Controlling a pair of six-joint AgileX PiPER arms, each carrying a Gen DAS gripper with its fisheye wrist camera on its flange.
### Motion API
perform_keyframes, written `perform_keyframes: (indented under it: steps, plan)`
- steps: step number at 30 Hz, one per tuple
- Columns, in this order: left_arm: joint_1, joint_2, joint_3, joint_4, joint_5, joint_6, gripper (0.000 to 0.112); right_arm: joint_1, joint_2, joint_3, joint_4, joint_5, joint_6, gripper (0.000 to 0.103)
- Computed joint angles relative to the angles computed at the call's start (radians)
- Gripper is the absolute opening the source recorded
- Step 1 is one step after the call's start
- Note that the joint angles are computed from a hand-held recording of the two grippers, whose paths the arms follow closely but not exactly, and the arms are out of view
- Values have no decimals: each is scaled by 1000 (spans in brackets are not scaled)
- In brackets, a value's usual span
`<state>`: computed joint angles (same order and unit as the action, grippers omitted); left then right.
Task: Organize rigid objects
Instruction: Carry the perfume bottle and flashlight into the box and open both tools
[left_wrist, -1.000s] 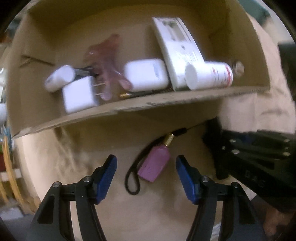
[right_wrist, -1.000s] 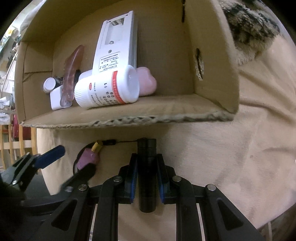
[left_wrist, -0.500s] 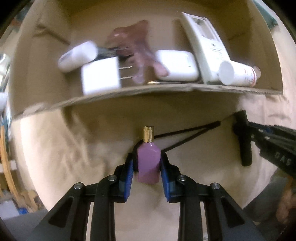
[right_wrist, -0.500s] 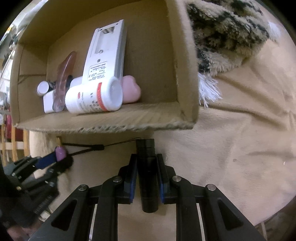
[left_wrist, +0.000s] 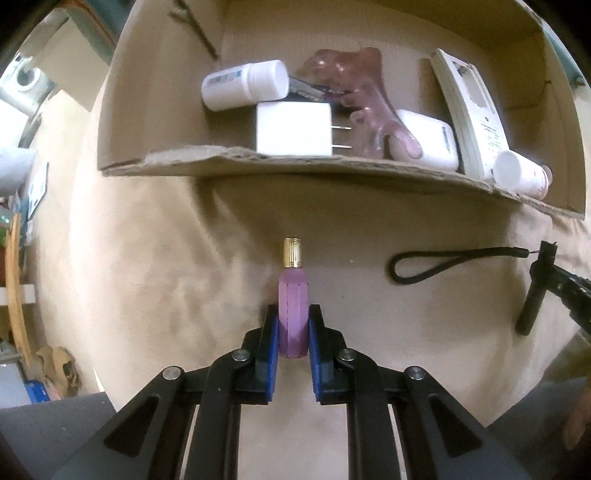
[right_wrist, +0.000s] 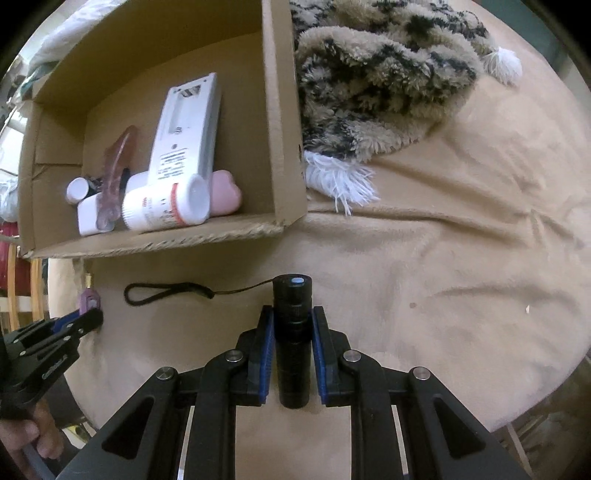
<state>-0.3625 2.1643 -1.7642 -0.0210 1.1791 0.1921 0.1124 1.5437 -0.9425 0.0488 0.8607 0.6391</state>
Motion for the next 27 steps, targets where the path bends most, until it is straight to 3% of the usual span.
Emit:
perform_keyframes:
  steps: [2,9,13,16,18,27]
  plan:
    - [10,-28,39,-7,-24,23,13,-11,-8,20,8,-31,-24,20]
    - [34,-191,189,-17,-97,33,13,-5,-165,42,17,-17,-71,20]
    - [64,-294,246,-74,-121,61,13,121,-245,-2,-85,4,56,20]
    - [104,-346,231,-120,-122,93,13,140,-308,-25,-125,-3,77,20]
    - [117,-362,198,-139,-109,108,13,173,-331,-40,-191,-24,154,20]
    - [156,-271,-178,-220,37,107,13,108,-356,-228,-234,-39,127,20]
